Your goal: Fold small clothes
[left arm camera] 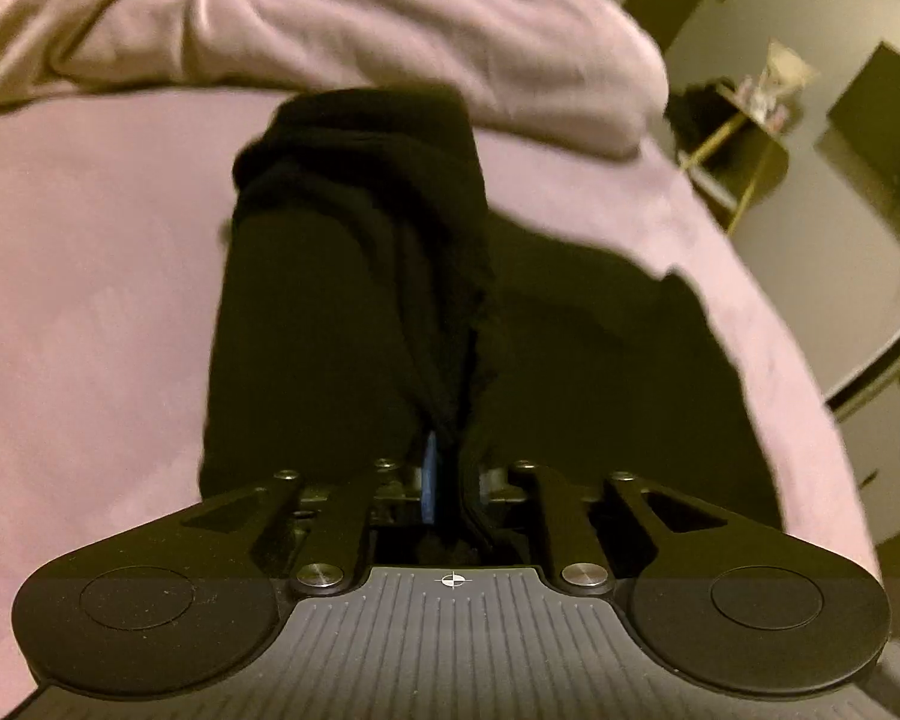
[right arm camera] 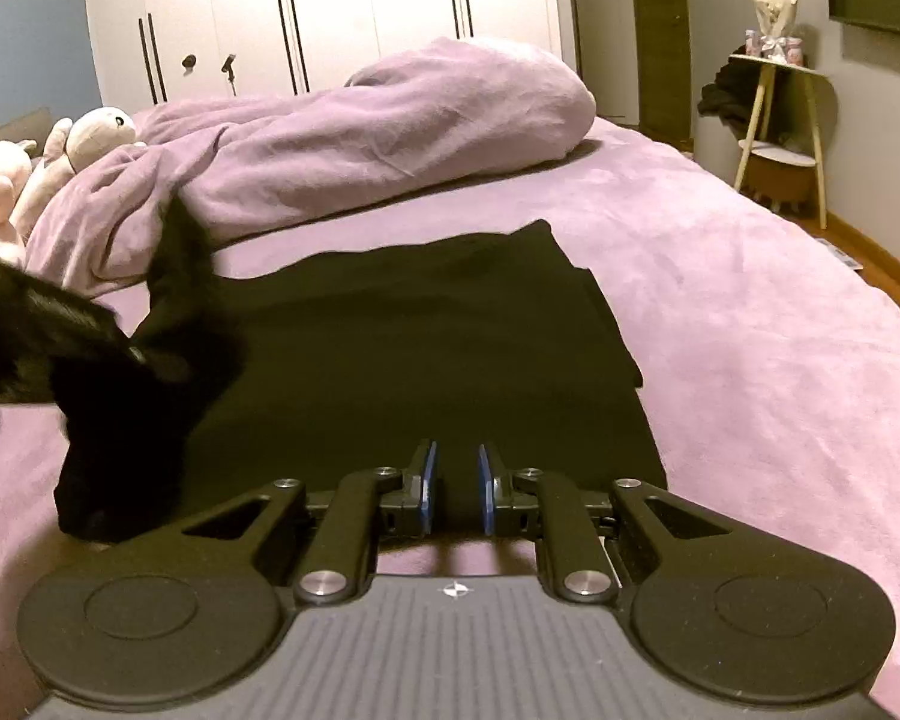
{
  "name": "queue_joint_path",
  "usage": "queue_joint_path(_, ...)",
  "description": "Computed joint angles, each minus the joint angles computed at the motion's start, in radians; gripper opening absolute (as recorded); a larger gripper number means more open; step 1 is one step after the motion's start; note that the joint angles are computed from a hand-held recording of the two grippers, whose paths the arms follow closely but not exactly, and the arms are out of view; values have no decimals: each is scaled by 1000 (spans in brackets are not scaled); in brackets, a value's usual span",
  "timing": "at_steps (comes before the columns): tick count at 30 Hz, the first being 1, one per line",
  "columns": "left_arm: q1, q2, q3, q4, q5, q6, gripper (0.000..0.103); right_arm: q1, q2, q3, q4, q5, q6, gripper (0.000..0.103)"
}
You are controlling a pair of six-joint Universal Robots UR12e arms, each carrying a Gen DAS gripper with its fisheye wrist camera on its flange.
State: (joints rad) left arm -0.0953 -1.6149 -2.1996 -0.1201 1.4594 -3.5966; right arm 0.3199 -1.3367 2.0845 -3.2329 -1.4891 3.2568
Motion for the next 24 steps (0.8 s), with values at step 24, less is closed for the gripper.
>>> queue_joint_path(24,61,115,-130,2,15,-115,36,-4,19,-55,75,122,-23,21)
